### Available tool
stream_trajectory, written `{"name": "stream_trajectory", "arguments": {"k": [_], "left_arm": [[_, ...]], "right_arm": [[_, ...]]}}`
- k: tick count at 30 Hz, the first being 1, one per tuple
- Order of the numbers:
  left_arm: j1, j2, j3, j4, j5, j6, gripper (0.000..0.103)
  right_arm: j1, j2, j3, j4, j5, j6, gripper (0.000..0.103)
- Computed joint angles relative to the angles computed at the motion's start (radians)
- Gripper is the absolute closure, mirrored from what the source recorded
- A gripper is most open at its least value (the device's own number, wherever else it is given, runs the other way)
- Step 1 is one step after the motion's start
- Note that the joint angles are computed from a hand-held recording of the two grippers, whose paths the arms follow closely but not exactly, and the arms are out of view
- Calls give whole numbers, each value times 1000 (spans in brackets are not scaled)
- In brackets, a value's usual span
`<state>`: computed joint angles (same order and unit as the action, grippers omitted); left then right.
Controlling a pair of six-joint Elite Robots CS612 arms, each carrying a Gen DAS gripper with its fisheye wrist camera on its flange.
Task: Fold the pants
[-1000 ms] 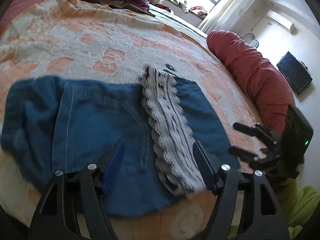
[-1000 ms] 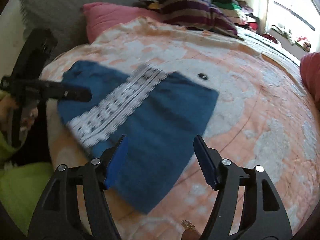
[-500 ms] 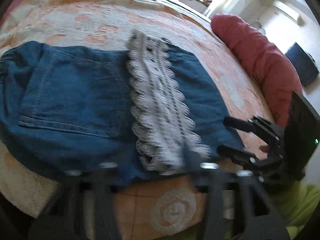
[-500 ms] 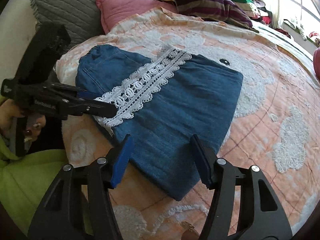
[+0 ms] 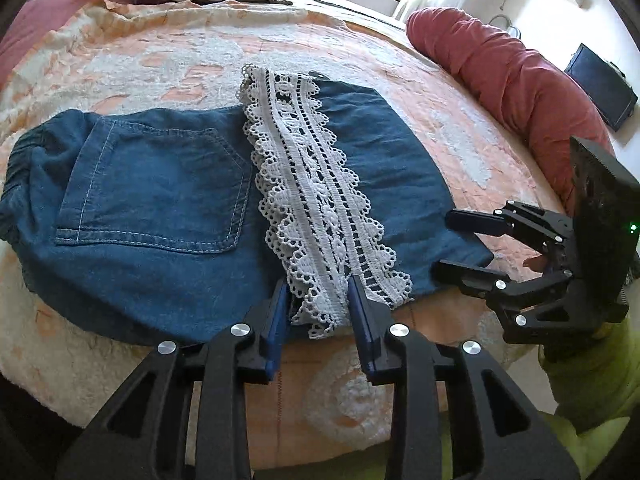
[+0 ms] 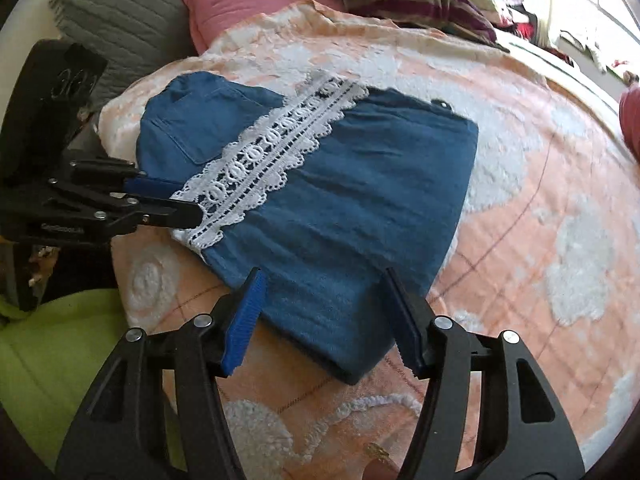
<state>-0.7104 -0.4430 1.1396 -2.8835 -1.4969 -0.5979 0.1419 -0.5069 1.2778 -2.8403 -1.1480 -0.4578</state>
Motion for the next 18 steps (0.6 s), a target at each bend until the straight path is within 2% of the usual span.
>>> {"name": "stream_trajectory", "arguments": {"k": [3,5,7,9,16,18], "left_arm": [[1,1,-3,-3,0,1,72],[2,3,-2,-11,3,-3,69],[1,-5,10,-23,12,-9,61],[-2,-12,20,-35,25,-8,57],[-8,-28,42,-54,56,-3,46],[-10,-36,50,-54,74,-4,38]], "right_arm": [[1,-3,2,2,-6,10,50],[0,-6,5,0,-6,9,50],[-1,-10,7,-3,-1,24,49],[-4,-13,11,-9,9,42,42],[-8,-25,31,-51,12,66,33],[-9,-30,38,-72,14,75,22]]}}
